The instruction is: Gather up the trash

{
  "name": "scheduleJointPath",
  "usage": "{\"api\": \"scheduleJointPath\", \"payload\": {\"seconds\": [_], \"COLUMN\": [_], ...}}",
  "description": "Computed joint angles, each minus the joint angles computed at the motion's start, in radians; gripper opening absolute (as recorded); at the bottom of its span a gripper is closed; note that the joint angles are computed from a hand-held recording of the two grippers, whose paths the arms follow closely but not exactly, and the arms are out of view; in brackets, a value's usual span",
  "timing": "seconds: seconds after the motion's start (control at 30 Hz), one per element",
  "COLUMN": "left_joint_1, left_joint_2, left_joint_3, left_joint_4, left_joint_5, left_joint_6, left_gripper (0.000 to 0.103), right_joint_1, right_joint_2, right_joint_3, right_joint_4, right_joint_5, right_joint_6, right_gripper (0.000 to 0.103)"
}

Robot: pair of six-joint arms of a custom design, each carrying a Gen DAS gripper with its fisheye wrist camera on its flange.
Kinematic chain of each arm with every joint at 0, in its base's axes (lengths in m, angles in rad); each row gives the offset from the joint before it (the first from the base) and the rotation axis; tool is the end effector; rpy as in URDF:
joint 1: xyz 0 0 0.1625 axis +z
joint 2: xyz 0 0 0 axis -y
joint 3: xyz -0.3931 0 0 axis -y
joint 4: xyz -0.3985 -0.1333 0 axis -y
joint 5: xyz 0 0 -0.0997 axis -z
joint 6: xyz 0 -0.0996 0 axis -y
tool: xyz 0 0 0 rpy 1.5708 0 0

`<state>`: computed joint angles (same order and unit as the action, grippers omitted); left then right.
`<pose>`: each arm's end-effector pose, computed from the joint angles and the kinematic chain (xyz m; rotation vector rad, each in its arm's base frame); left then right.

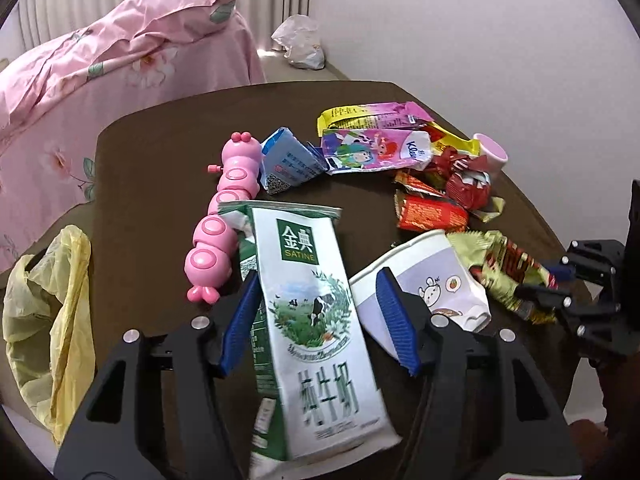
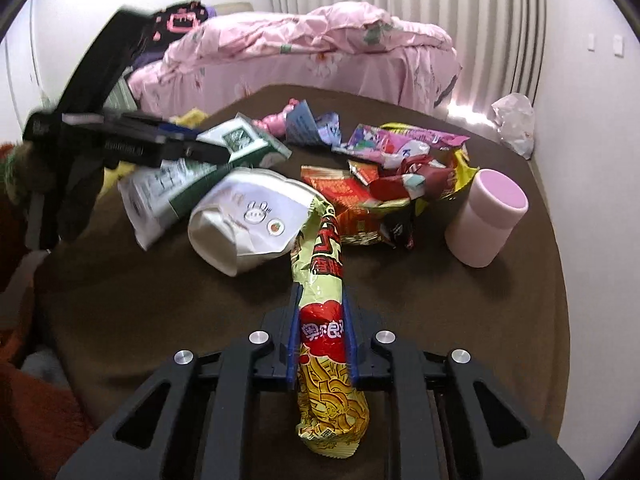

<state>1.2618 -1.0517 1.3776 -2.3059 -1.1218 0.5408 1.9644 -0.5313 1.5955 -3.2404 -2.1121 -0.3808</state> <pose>-0.0446 -0.7203 0.3336 0.9645 2.4320 -0.4696 0.3299 -0.5807 -0.0002 0.7434 -2.3967 0.7852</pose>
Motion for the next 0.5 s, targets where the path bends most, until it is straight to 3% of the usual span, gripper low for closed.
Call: {"api": "scheduleJointPath", "payload": {"seconds": [0.13,0.27,0.5], "left_joint_1": [-0.013,-0.032,-0.027], "left_joint_2": [0.026,0.097,0.13], "left_joint_3": [-0.015,-0.056,-0.08], "left_joint_4": [0.003,-0.017,-0.014], "left_joint_5": [0.048,0.172,0.193], "left_joint_6": [-0.023,-0.054,-0.052], "left_gripper": [0.058,0.058,0.055], "right_joint_1": [-0.019,-0.03,-0.012], "right_joint_2": [-0.023,-0.036,-0.034], "right_joint_3": [0.048,0.072,0.078], "right_joint_4": [-0.032,-0.045,-0.102], "right_joint_5": [0.022,0.03,0.01], "right_joint_6": [0.07,0.108,0.093], "right_gripper": [0.018,0.018,0.018]}}
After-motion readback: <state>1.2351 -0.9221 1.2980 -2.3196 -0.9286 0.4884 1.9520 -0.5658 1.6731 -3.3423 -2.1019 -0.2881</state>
